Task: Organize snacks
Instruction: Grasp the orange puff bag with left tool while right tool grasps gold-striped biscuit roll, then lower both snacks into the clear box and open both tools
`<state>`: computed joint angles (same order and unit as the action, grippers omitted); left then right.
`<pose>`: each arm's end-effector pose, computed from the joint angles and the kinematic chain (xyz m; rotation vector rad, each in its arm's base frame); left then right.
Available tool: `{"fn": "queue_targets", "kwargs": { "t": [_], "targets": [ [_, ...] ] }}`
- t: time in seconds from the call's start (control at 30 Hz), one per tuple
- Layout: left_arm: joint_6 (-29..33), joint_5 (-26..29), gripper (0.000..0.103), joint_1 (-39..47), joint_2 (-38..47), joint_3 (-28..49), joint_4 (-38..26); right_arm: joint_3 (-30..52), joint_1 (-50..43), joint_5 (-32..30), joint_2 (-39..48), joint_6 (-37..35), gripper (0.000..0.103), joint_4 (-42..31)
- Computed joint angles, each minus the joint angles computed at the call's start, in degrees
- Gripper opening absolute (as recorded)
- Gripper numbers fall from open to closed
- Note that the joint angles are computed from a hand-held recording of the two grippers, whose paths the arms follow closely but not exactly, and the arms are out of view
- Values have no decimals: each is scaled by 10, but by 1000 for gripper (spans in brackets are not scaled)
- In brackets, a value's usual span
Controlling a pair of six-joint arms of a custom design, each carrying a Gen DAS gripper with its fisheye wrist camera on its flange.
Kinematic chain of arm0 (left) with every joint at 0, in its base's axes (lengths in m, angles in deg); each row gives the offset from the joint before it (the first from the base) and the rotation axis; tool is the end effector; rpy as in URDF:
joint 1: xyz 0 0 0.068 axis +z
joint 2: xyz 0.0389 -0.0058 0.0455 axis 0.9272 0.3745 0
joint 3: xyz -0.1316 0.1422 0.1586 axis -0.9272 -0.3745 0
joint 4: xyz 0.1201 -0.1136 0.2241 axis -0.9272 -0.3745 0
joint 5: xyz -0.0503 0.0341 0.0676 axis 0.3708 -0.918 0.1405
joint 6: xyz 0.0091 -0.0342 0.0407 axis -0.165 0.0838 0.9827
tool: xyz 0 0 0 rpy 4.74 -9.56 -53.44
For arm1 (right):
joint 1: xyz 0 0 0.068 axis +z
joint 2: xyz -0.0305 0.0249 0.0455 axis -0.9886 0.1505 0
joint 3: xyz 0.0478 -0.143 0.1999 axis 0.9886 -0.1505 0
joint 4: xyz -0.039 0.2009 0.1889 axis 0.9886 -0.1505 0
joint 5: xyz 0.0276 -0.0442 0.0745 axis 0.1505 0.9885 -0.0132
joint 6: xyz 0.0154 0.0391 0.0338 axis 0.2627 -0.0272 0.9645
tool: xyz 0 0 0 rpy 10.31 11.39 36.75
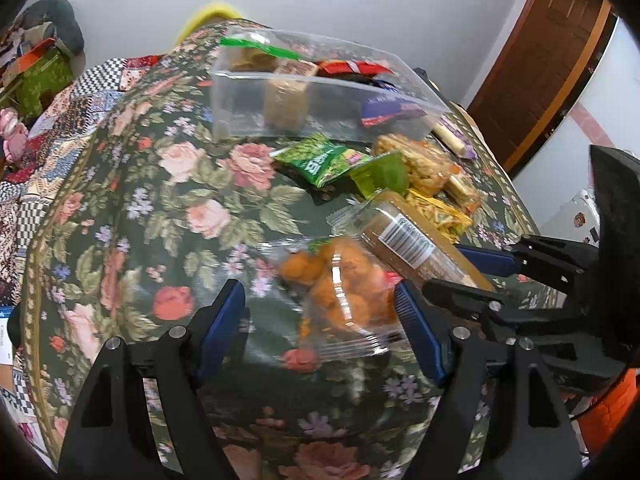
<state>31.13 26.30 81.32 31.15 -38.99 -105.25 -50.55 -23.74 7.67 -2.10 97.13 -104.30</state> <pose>0.2298 0.0343 0.1764 0.8111 2.4896 -0.5380 0.1164 0.1576 0.1939 -0.0116 2.5503 0.1892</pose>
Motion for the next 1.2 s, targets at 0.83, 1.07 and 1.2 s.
{"fn": "queue_targets", "kwargs": {
  "t": [0.83,1.07,1.2],
  "targets": [
    [-26,1,54,-18,-4,-56,86,-23,12,6,-30,40,33,5],
    [-19,28,51,4,-25,-29,58,-4,9,38,-73,37,33,-31],
    [-37,43,51,1,-36,-2,46,10,0,59,-88,27,33,-47]
  ]
}}
